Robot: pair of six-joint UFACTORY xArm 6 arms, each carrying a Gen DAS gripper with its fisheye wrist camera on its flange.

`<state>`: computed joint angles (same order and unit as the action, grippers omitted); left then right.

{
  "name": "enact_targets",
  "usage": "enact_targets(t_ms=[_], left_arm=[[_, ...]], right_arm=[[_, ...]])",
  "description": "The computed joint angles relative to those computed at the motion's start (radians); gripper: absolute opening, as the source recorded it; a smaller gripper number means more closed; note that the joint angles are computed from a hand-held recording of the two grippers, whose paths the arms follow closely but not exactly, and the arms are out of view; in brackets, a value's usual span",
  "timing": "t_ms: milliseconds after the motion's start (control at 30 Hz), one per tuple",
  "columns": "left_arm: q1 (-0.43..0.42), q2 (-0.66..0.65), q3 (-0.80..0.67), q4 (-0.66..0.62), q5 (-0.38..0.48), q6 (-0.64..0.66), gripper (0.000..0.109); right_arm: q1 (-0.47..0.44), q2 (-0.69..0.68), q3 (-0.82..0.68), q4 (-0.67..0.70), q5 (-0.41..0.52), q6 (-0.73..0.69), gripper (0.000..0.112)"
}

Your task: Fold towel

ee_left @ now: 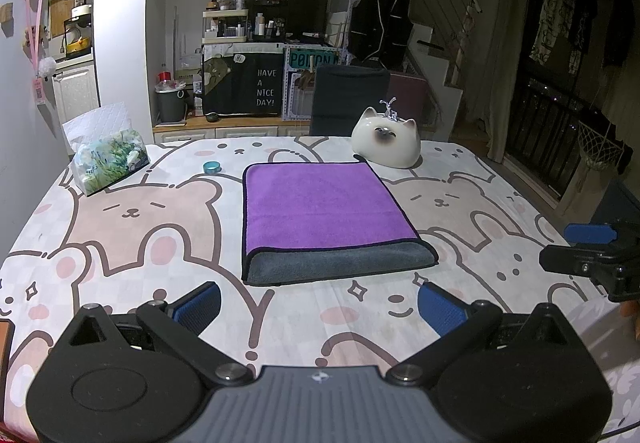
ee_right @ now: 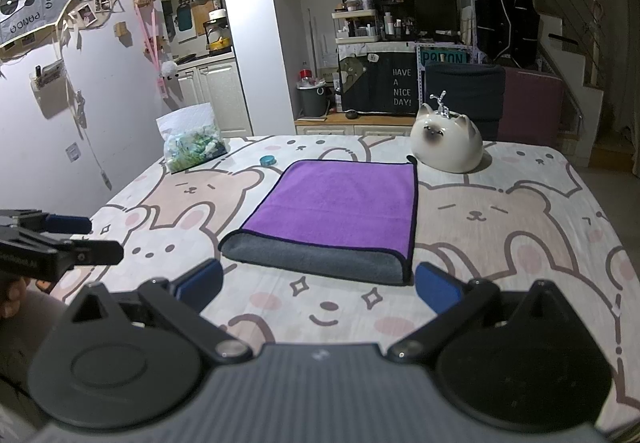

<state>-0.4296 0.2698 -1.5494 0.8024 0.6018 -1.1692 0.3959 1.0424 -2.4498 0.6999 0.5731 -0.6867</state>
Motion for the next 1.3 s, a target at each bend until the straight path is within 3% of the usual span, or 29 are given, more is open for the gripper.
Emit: enact_targets(t_ms=[1300], left_arm=[[0.001,-0.002,0.003,0.003,-0.004,-0.006,0.103]], right_arm=[[-0.001,0.009,-0.016,-0.009,0.009,0.009,0.103]])
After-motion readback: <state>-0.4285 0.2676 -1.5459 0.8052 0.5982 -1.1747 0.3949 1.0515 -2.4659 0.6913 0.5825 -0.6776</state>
